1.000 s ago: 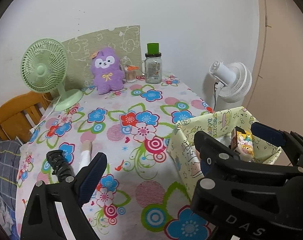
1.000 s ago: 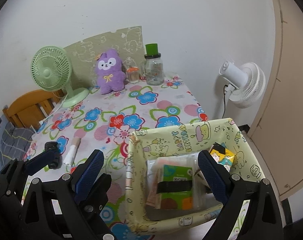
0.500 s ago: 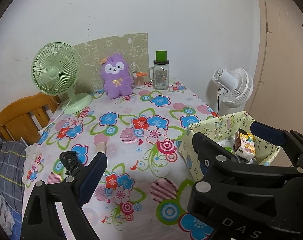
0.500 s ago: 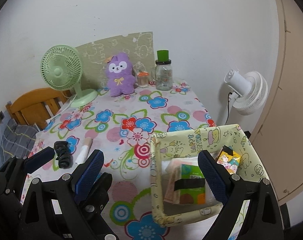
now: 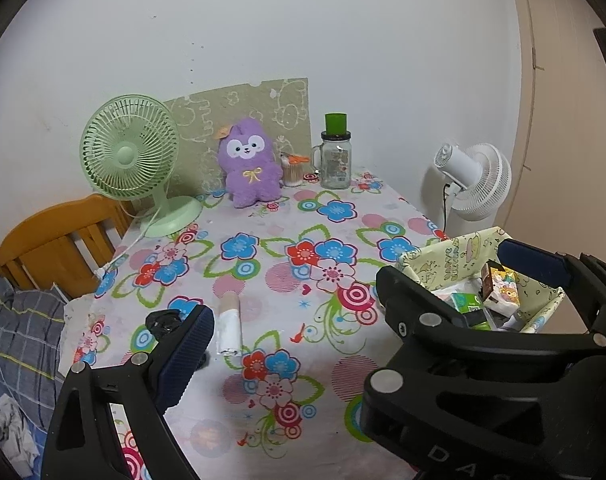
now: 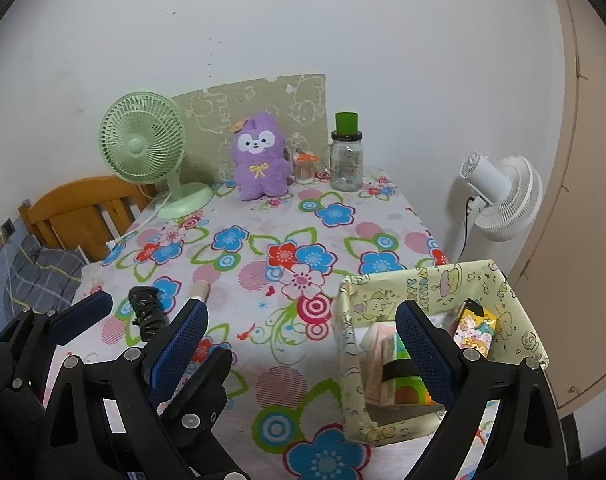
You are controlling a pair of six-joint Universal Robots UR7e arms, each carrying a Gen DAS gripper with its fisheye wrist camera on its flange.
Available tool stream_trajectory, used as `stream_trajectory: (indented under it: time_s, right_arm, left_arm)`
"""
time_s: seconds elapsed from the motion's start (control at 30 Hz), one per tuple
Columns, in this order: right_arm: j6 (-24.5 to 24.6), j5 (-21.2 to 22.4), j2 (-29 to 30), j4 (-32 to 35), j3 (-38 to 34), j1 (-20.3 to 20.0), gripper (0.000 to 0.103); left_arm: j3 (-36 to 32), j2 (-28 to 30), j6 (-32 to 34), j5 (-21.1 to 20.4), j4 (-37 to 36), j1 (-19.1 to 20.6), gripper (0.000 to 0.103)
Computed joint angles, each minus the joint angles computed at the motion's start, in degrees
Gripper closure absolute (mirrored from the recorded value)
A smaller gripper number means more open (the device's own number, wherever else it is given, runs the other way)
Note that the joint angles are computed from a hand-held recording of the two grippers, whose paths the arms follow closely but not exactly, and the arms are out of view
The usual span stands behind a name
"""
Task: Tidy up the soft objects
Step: 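Approach the black umbrella with the left tool while the right tool approaches the white tube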
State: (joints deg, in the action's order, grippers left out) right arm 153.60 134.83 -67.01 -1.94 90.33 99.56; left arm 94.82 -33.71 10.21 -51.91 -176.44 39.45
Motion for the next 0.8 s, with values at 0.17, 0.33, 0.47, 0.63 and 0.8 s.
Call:
stream_trajectory:
  time_s: [0.17, 0.33, 0.47, 0.63, 0.8]
  right_arm:
    - [-0.9, 0.4, 1.3, -0.4, -0.9, 0.8, 0.006]
    - [-1.8, 0.5, 2.9, -0.5, -2.0, 1.3, 0.006]
    - [-1.0, 0.2, 4.3, 0.7, -3.5, 1.3, 0.006]
    - [0.2, -0.5, 6.3, 2.2, -5.4, 1.3, 0.006]
    - [-0.1, -0.7, 8.5, 3.0, -7.5, 1.4, 0.006]
  left_arm:
    - [0.2, -0.6, 0.2, 0.1, -0.3, 0.7, 0.007]
    - [0.3, -0.9, 0.5, 0.4, -0.7, 1.5, 0.007]
    - [0.0, -1.0, 0.7, 0.5, -0.7, 2.2, 0.007]
    - [-0.4, -1.0, 1.5, 1.0, -1.0, 3.1, 0.007]
    - [-1.2, -0.8, 1.6, 1.3, -0.4, 4.2, 0.008]
